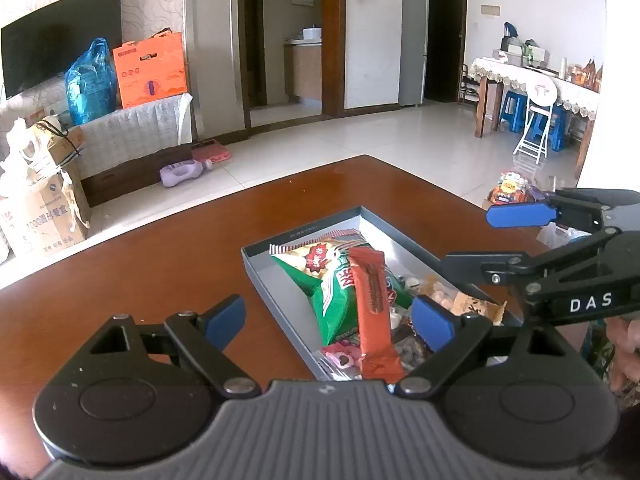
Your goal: Organize snacks
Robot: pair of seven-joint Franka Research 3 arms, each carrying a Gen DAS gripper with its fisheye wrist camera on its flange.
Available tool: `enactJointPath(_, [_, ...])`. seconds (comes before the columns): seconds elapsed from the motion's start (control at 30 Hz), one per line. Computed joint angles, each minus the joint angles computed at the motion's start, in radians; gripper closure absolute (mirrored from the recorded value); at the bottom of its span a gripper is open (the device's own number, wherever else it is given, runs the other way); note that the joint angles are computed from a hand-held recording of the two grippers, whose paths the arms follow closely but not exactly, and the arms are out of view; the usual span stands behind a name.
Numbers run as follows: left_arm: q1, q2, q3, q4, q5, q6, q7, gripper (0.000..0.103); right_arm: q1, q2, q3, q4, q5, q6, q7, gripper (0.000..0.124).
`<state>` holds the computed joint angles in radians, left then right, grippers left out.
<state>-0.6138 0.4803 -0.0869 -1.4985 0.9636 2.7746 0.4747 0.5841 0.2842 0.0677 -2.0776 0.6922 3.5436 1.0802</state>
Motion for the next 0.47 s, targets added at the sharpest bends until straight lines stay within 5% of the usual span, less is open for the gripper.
enactJointPath(0.47, [-0.01, 0.009, 0.008, 0.008, 0.033, 0.001, -0.025, 0.007, 0.007, 0.0, -0.006, 0.0, 0.008, -0.003, -0.006, 0.042])
